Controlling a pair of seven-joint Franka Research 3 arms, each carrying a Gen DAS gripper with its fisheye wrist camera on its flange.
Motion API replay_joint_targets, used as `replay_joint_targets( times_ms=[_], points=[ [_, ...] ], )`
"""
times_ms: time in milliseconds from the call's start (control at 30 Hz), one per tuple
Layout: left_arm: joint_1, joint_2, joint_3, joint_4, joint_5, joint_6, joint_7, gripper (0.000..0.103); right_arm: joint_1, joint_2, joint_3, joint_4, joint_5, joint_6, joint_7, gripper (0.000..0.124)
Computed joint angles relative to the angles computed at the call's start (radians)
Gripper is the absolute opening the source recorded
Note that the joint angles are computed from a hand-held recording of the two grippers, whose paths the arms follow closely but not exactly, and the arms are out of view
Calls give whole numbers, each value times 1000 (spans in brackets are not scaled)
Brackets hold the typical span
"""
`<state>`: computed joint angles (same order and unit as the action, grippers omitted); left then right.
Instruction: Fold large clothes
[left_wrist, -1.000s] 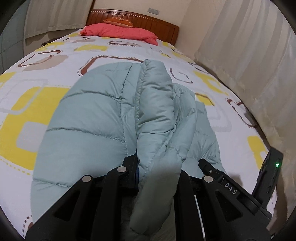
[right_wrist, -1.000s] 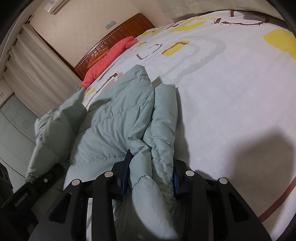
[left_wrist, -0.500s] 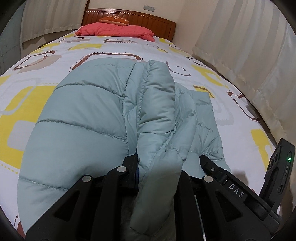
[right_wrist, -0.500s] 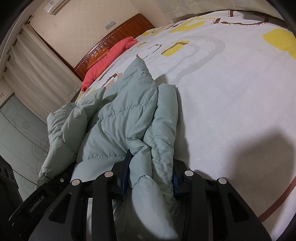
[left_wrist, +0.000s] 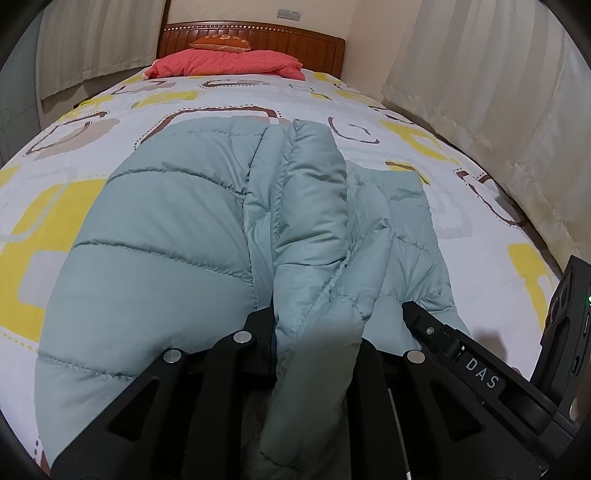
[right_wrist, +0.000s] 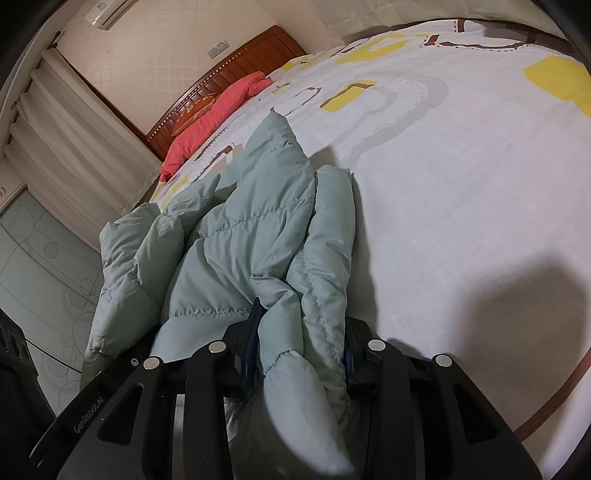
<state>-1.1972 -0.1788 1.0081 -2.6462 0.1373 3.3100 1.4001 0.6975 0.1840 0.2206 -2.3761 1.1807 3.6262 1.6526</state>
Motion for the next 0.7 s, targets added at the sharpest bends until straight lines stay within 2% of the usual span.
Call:
replay_joint_targets(
  times_ms=[133, 200, 267, 333, 400, 433, 533, 633, 700],
  points=[
    [77, -16, -80, -4, -19, -22, 2, 17, 4, -18, -5, 8, 55, -26, -47, 38],
    [125, -36, -131, -7, -36, -45, 16, 21, 17, -29, -9, 31, 165, -29, -146, 39],
    [152, -70, -160, -13, -51, -72, 37, 32, 13, -41, 3, 49, 251, -17, -231, 44],
    [183, -108, -195, -25, -68, -83, 53, 56, 6, -52, 20, 66, 316, 14, -294, 58],
    [255, -146, -270, -48, -75, -71, 64, 64, 4, -65, 40, 77, 369, 64, -349, 63],
    [313, -166, -329, -62, -74, -66, 68, 65, 0, -72, 47, 83, 390, 73, -374, 63],
    [411, -229, -418, -96, -91, -67, 89, 67, -4, -101, 63, 80, 397, 79, -385, 63],
    [473, -292, -436, -128, -105, -59, 99, 70, 3, -111, 73, 89, 383, 81, -389, 63],
    [518, -316, -439, -143, -108, -50, 96, 72, 8, -115, 75, 86, 335, 59, -348, 63]
  ],
)
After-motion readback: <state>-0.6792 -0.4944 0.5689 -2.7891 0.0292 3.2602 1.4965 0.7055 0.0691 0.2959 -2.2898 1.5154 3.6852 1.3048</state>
